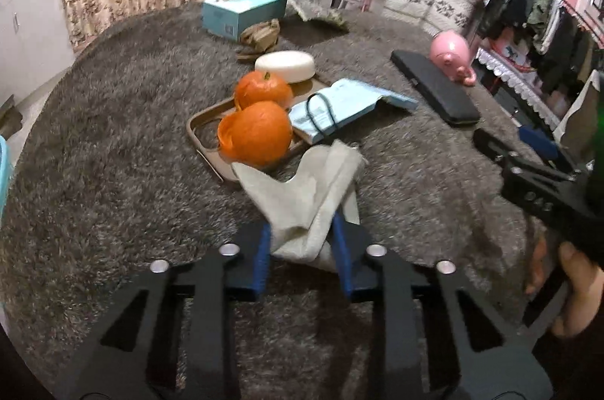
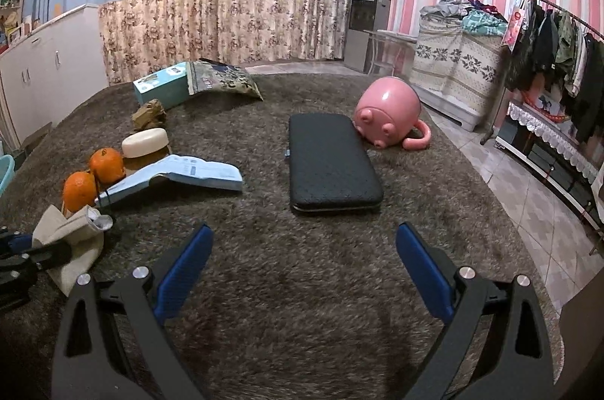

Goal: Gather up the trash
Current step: 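Lift the beige cloth bag with left tool while right tool grasps the light blue booklet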

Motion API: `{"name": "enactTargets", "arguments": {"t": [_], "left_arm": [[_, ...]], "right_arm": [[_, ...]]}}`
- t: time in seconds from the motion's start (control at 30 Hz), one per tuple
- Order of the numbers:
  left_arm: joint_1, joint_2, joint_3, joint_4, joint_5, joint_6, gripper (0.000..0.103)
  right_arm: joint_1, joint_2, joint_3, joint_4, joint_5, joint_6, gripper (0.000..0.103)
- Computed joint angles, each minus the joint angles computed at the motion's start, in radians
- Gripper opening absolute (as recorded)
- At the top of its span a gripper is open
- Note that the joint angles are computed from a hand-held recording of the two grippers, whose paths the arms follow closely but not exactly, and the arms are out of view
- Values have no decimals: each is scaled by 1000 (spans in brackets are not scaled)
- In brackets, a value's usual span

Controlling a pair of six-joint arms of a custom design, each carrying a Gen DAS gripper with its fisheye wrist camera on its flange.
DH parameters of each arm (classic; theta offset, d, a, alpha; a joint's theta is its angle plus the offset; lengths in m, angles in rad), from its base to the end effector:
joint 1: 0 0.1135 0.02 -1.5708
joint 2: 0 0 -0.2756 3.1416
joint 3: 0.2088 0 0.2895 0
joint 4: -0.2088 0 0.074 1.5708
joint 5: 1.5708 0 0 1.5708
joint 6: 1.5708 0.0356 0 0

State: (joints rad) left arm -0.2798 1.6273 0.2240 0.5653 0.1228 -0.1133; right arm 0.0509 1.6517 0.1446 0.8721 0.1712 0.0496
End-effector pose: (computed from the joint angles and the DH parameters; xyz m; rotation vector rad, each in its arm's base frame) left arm 0.2055 -0.0636 0.0381 0.2588 2.4129 -0.3281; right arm 0.2080 0.0045 0.0447 0.0938 2.1962 -0.1325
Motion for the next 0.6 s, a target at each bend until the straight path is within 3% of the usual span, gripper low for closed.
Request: {"name": "enactTargets", "arguments": {"t": [0.17, 0.37, 0.6], "left_arm": [[41, -167, -49, -77, 4, 42, 22], [200, -432, -77, -264, 74, 118, 22], [404, -427, -27, -304, 144, 194, 23]], "right_arm": [[67, 4, 22, -23, 40, 7, 96], [159, 26, 82, -69, 89, -5, 96], [260, 120, 190, -128, 154, -45, 96]]}}
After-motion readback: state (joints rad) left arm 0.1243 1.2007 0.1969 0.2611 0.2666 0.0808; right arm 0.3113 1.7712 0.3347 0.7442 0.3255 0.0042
